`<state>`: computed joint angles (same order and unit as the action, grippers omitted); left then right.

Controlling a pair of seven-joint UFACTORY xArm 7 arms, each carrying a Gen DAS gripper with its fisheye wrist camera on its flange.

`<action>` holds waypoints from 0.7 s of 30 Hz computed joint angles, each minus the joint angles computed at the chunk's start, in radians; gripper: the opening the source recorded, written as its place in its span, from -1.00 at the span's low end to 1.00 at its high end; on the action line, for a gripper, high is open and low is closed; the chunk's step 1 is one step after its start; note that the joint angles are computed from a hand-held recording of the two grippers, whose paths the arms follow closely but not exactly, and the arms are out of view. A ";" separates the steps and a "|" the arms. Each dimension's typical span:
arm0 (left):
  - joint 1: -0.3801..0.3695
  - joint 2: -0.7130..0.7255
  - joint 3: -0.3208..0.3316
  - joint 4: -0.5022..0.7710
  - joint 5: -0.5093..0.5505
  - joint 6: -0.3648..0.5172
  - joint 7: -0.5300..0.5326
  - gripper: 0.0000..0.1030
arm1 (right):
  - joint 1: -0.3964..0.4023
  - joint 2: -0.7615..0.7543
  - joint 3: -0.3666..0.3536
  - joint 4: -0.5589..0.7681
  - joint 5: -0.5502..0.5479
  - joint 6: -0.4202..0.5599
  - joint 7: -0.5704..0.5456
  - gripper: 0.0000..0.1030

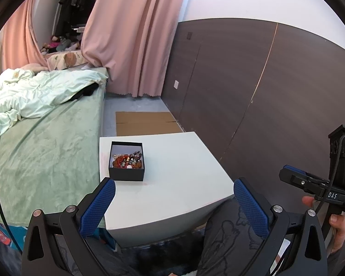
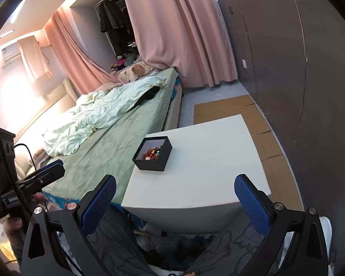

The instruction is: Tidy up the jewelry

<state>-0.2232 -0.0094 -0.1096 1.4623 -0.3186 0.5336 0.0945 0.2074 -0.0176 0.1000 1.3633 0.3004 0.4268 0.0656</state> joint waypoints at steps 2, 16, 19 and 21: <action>0.000 -0.009 0.000 -0.014 0.006 -0.009 -0.010 0.99 | 0.002 -0.002 0.000 -0.004 0.021 0.001 -0.018 1.00; -0.001 -0.034 0.008 -0.034 -0.007 -0.008 -0.005 0.99 | 0.014 -0.021 0.001 -0.032 0.059 -0.025 -0.037 1.00; -0.001 -0.039 0.010 -0.042 -0.018 -0.007 0.006 0.99 | 0.016 -0.026 0.003 -0.042 0.039 -0.034 -0.014 1.00; 0.000 -0.040 0.013 -0.044 -0.031 -0.004 0.016 0.99 | 0.017 -0.028 0.002 -0.045 0.031 -0.039 -0.009 1.00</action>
